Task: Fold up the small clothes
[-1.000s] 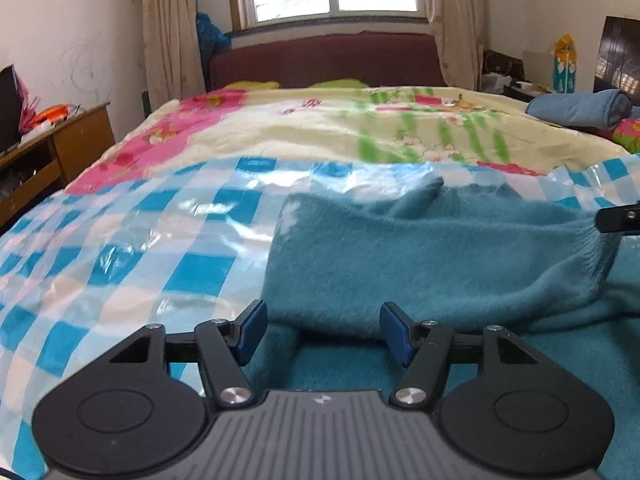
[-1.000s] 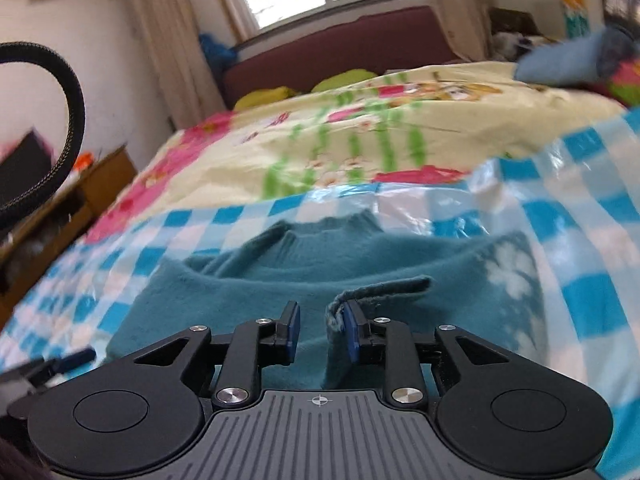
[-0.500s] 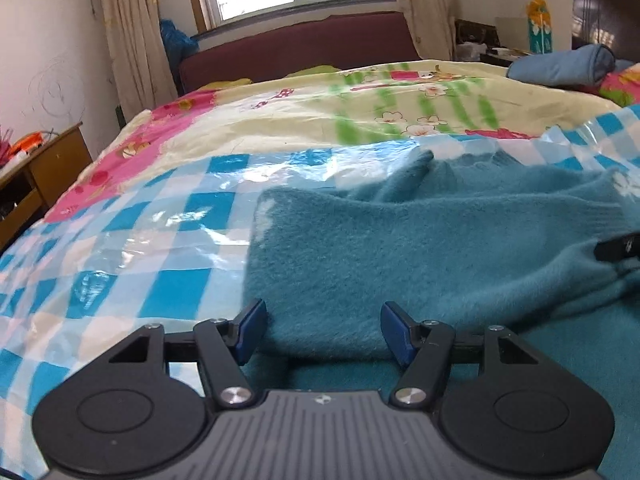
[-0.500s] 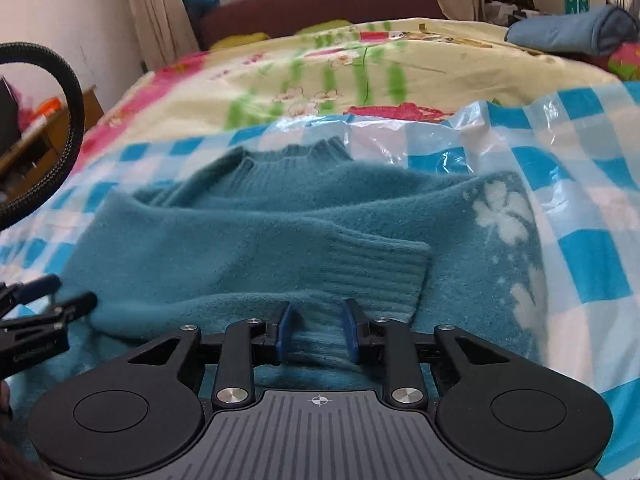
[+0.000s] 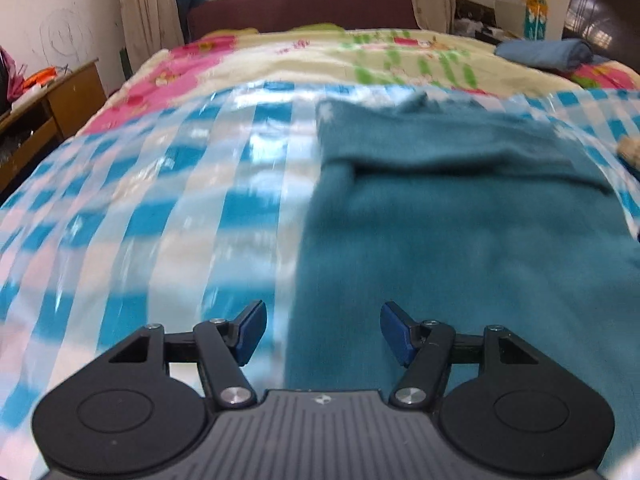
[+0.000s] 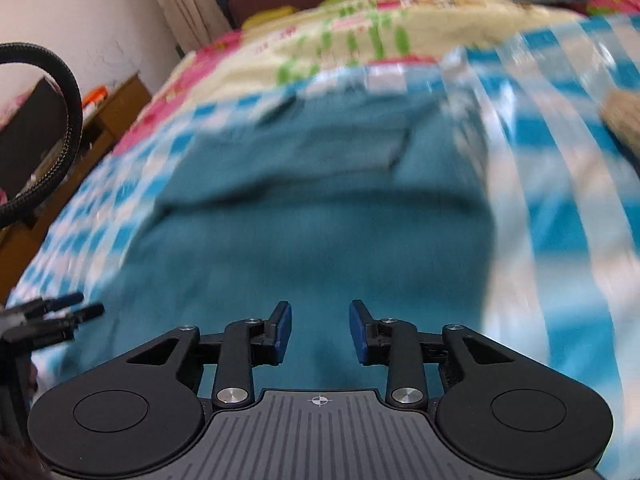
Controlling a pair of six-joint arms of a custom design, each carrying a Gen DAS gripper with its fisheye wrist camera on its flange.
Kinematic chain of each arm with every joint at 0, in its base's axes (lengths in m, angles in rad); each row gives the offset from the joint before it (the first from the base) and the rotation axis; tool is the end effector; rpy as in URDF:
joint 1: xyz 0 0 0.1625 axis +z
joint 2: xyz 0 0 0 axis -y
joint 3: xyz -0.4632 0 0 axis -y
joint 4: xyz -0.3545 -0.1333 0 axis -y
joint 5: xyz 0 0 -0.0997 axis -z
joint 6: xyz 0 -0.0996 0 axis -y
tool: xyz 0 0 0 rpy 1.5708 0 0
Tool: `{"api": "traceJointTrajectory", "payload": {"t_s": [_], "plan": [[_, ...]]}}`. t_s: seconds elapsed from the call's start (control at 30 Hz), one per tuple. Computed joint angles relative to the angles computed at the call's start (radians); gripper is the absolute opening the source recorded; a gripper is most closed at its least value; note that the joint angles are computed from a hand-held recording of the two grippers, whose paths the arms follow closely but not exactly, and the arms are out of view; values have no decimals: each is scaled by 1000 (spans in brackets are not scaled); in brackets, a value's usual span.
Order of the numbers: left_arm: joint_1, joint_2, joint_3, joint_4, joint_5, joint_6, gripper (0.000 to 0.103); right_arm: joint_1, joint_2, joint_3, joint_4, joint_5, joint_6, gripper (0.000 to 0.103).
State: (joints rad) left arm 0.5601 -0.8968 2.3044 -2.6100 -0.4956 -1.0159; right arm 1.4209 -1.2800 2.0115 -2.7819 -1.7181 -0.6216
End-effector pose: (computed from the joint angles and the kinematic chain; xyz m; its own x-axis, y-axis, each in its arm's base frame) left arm -0.2407 -0.4117 0.0945 -0.6635 -0.1203 -0.7385 0.4298 0.7466 -0.5078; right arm 0.0381 -0.5423 0.3281 -0.8641 -0.3363 0.3746 -0.4560 0.8382 -0.2993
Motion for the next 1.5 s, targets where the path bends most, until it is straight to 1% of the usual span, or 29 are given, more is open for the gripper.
{"api": "traceJointTrajectory", "payload": {"t_s": [0.1, 0.17, 0.2, 0.27, 0.33, 0.4, 0.43, 0.5, 0.57, 0.67, 0.73, 0.77, 0.87, 0.93, 1.0, 1.03, 1.07, 1.1, 1.13, 1.2, 1.23, 1.3, 1.33, 1.37, 1.43, 1.5], "plan": [[-49, -33, 32, 99, -43, -106, 68, -22, -85, 74, 21, -30, 7, 33], [-68, -43, 55, 91, -80, -139, 68, -38, -134, 113, 23, -28, 29, 33], [-75, -44, 65, 83, -90, -155, 68, -44, -158, 133, 25, -23, 48, 33], [-88, -38, 78, 69, -96, -178, 68, -53, -187, 170, 1, -19, 49, 34], [-94, -28, 93, 19, -95, -173, 67, -58, -197, 198, -33, -40, 56, 34], [-97, -24, 104, -36, -96, -163, 67, -75, -214, 213, -34, -39, 78, 34], [-100, -24, 107, -44, -95, -167, 67, -78, -217, 221, -44, -42, 83, 34], [-108, -22, 116, -83, -100, -147, 67, -82, -228, 233, -55, -48, 78, 34], [-111, -18, 116, -92, -114, -139, 67, -82, -233, 236, -48, -68, 82, 45], [-115, -3, 114, -81, -113, -143, 67, -97, -250, 248, -40, -57, 77, 45], [-112, 4, 113, -100, -119, -137, 68, -98, -253, 242, -10, -54, 78, 46], [-106, 5, 111, -107, -126, -129, 68, -100, -255, 236, 13, -44, 87, 47], [-93, -2, 110, -126, -142, -115, 68, -119, -261, 220, 81, -2, 129, 47], [-94, -10, 117, -154, -151, -108, 68, -131, -267, 221, 91, 22, 147, 47], [-94, -10, 122, -175, -160, -94, 68, -144, -275, 226, 99, 47, 144, 45], [-91, -9, 118, -165, -165, -92, 65, -151, -275, 225, 107, 60, 142, 41], [-90, -7, 111, -143, -163, -97, 60, -156, -271, 223, 114, 68, 148, 34], [-91, -9, 103, -107, -159, -113, 50, -159, -268, 218, 123, 74, 159, 31], [-92, -15, 99, -88, -159, -130, 43, -165, -268, 212, 139, 89, 168, 22], [-97, -30, 104, -81, -160, -162, 37, -176, -278, 210, 161, 131, 175, 20], [-97, -36, 105, -73, -158, -175, 36, -177, -281, 214, 155, 137, 171, 20], [-87, -37, 106, -69, -156, -188, 37, -176, -272, 221, 141, 126, 172, 21], [-83, -34, 107, -79, -151, -189, 37, -176, -264, 220, 140, 120, 174, 23], [-79, -30, 105, -89, -147, -187, 38, -176, -257, 223, 134, 117, 178, 23], [-72, -21, 98, -92, -135, -183, 43, -174, -245, 228, 123, 119, 182, 25], [-64, -14, 93, -91, -131, -174, 44, -171, -239, 228, 122, 121, 182, 25]]}}
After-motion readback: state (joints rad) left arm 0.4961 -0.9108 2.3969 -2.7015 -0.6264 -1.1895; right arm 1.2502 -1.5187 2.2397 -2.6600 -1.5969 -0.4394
